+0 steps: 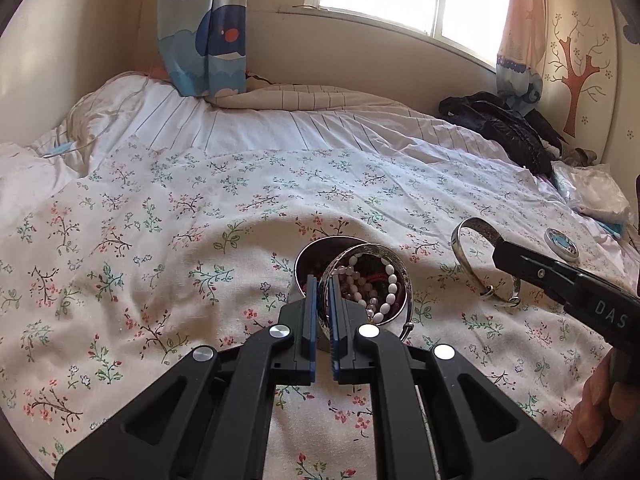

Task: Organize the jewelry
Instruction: 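Lower both silver bangles into the tin and open both grippers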

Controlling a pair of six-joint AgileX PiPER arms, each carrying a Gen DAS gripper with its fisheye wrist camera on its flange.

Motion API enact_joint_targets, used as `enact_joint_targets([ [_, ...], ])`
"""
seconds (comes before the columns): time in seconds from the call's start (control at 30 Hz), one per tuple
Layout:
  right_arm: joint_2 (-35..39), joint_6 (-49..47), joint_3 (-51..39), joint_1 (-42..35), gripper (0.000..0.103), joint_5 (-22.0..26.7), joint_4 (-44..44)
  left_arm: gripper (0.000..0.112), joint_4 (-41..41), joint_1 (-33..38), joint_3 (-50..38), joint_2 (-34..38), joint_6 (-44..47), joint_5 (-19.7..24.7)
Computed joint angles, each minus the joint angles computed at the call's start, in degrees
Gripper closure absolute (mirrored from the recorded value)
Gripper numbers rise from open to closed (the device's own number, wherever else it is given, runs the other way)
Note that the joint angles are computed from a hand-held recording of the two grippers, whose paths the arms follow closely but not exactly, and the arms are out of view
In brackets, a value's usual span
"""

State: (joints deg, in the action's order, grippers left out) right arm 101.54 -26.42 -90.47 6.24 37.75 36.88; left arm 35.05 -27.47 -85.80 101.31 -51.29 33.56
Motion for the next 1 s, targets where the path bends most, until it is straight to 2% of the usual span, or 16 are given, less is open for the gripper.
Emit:
enact_joint_targets([
  [0.53,1.44,2.36,-1.95,2.16,0.099,-1.96,-1.47,0.107,-0.82,0.58,-1.56,1.13,0.62,-0.5],
  [1.0,8.5,7.16,-9.57,4.16,0.099,-0.73,-7.41,0.107,-6.45,2.63,-8.9,7.98,6.62,-0.03],
])
